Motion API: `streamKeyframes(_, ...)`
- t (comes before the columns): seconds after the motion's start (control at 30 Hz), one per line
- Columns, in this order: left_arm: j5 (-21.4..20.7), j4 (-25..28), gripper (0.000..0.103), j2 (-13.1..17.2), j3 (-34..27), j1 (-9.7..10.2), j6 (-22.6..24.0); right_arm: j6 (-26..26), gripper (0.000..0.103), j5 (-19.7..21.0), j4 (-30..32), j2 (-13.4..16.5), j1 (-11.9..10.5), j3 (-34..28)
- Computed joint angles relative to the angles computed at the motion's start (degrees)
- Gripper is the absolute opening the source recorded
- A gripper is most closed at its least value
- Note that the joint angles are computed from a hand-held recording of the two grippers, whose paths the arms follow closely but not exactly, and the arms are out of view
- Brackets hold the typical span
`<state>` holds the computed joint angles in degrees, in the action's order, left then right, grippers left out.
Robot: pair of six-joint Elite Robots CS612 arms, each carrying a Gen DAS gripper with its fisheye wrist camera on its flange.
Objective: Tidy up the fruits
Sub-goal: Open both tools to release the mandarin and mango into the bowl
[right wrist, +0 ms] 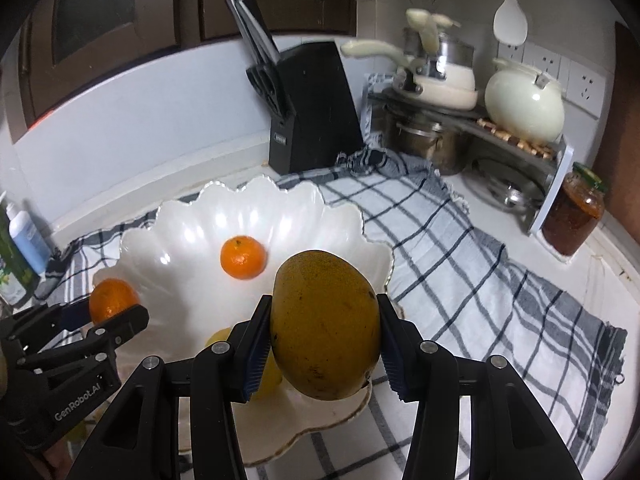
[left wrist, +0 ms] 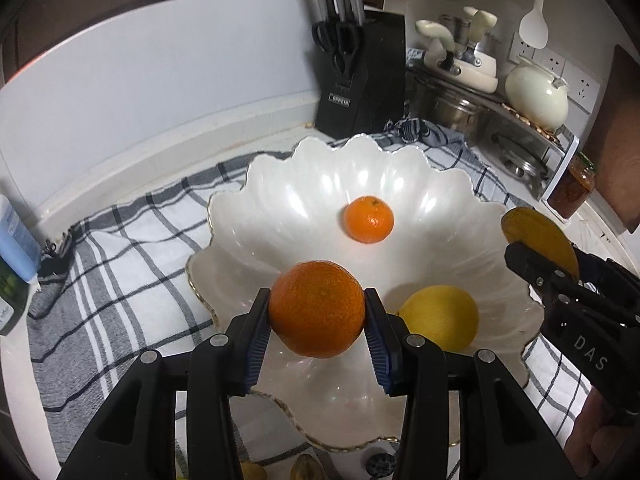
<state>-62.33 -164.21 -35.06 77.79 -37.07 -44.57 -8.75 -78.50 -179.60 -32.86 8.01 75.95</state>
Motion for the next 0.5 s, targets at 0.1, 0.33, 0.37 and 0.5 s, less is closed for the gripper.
streamKeyframes(0.1,-0.74,0.44,0.045,0.01,-0.01,0.08,-0.14,-0.32,0.050,0.13,2.66,0.24,0.00,-0.81)
streamKeyframes(0.33,1.11,0.26,0.070,-0.78,0.78,-0.31,-0.39,1.27,0.082,-2.11,0.13,-0.26,0.12,0.03)
streamKeyframes(0.37,1.19,0.16,0.071,-0.93,0.95,-0.33,-0.43,1.18,0.083,-2.83,-0.84,-0.44,0.21,0.34)
streamKeyframes(0.5,3.39,-0.14,0.080,-2.00,2.19,-0.81,-1.09,1.14,0.086,-4.32,-2.68,-1.49,0.39,1.60)
